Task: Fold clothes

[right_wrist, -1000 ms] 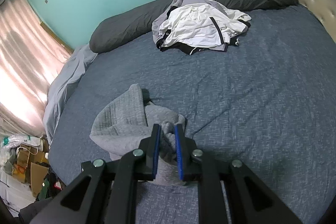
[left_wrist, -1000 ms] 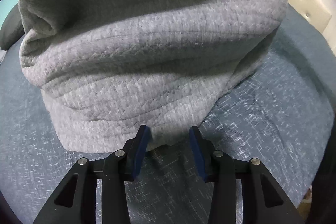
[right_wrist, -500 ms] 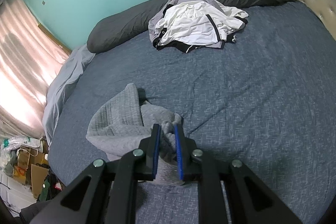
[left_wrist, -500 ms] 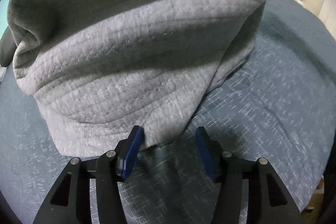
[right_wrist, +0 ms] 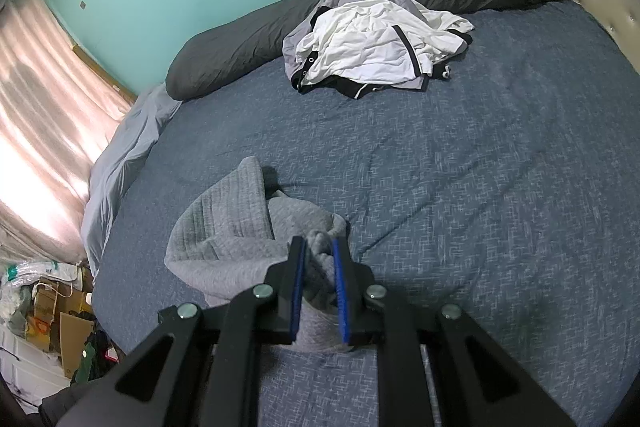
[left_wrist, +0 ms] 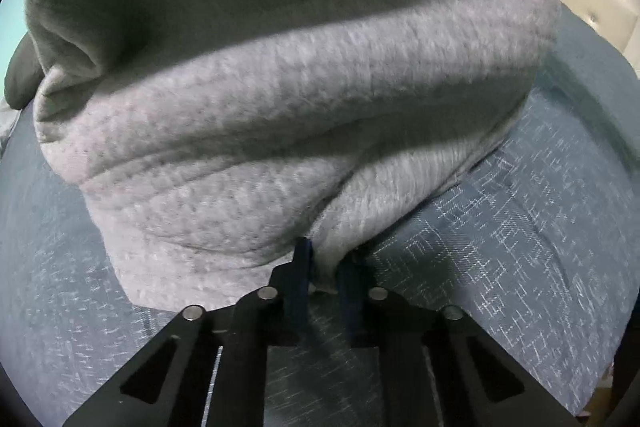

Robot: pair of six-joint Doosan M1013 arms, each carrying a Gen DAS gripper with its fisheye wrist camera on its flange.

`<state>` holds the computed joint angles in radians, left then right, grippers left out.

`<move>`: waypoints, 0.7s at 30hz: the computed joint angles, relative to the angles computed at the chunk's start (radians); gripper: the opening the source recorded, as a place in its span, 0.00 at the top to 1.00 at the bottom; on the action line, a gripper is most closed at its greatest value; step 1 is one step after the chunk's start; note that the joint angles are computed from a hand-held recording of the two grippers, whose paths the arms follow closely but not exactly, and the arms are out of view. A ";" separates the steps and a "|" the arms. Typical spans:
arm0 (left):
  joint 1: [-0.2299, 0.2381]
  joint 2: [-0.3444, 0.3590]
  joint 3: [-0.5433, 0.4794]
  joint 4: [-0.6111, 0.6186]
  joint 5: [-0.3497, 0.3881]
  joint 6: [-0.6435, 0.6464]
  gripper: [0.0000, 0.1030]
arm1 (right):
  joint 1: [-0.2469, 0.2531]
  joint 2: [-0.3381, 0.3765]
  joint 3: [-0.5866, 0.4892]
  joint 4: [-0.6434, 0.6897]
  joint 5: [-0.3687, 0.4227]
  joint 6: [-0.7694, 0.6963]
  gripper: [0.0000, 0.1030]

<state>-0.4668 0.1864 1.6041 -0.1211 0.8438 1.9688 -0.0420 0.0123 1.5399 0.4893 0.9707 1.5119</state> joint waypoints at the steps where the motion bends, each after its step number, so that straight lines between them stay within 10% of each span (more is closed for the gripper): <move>1: 0.004 -0.006 -0.001 -0.010 -0.002 0.012 0.89 | 0.000 -0.001 0.001 0.001 0.000 -0.002 0.87; 21: 0.135 -0.105 -0.153 -0.222 -0.068 0.030 0.91 | -0.015 -0.075 -0.008 0.106 -0.051 -0.097 0.87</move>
